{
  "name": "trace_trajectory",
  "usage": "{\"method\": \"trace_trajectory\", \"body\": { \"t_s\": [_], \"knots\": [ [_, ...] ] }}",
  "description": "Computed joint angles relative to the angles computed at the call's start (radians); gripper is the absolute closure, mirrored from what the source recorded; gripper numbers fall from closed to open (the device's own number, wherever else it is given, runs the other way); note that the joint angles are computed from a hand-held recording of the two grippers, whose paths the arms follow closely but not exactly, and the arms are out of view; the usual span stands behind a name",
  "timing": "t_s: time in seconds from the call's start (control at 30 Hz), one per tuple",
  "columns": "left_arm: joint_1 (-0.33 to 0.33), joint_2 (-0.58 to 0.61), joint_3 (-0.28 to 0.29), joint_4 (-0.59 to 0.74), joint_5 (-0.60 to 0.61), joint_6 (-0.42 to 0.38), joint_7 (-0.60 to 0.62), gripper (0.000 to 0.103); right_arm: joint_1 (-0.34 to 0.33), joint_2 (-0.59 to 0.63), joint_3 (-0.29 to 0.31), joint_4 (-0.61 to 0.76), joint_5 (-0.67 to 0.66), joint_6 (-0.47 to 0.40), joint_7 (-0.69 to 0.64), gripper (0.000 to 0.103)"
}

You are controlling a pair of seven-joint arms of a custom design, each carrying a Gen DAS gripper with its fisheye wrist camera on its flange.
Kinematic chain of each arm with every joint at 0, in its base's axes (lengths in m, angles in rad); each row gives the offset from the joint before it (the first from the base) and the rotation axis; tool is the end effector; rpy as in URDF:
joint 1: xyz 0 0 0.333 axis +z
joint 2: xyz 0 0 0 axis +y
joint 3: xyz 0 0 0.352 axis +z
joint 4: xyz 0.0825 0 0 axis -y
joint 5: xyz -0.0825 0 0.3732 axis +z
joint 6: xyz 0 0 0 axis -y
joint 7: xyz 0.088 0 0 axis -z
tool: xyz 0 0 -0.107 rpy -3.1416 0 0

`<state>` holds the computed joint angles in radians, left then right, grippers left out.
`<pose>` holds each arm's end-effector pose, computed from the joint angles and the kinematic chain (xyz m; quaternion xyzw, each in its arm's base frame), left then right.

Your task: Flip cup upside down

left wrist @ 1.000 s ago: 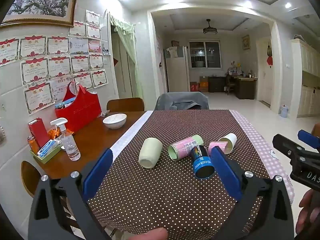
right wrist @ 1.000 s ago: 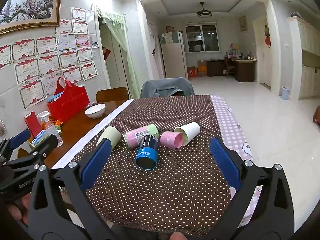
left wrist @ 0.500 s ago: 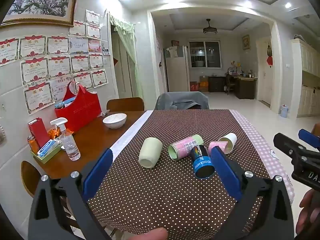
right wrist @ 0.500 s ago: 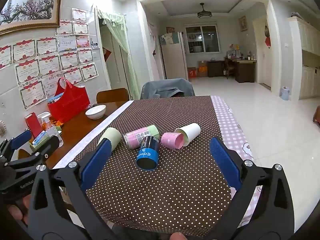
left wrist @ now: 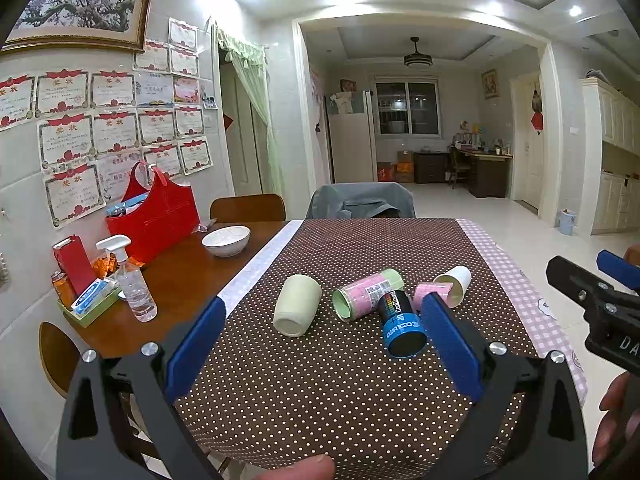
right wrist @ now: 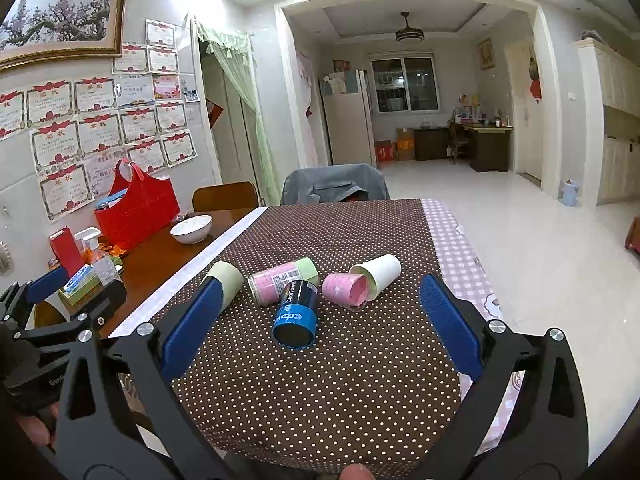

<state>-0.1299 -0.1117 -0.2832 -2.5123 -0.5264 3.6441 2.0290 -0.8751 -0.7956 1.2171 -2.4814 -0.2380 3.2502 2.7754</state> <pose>0.4573 -0.1350 0.5094 -0.5046 0.6529 -0.4029 0.3960 0.4032 0.2791 0.5073 -0.4945 0.6561 -0.3848 0.4206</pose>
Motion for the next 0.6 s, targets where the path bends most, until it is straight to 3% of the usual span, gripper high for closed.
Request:
{"method": "trace_trajectory", "body": {
  "t_s": [0.6],
  "knots": [
    [-0.010,0.015,0.013,0.016,0.023,-0.004,-0.019,0.006,-0.051,0.022,0.039,0.020,0.007,0.035,-0.036,0.006]
  ]
}}
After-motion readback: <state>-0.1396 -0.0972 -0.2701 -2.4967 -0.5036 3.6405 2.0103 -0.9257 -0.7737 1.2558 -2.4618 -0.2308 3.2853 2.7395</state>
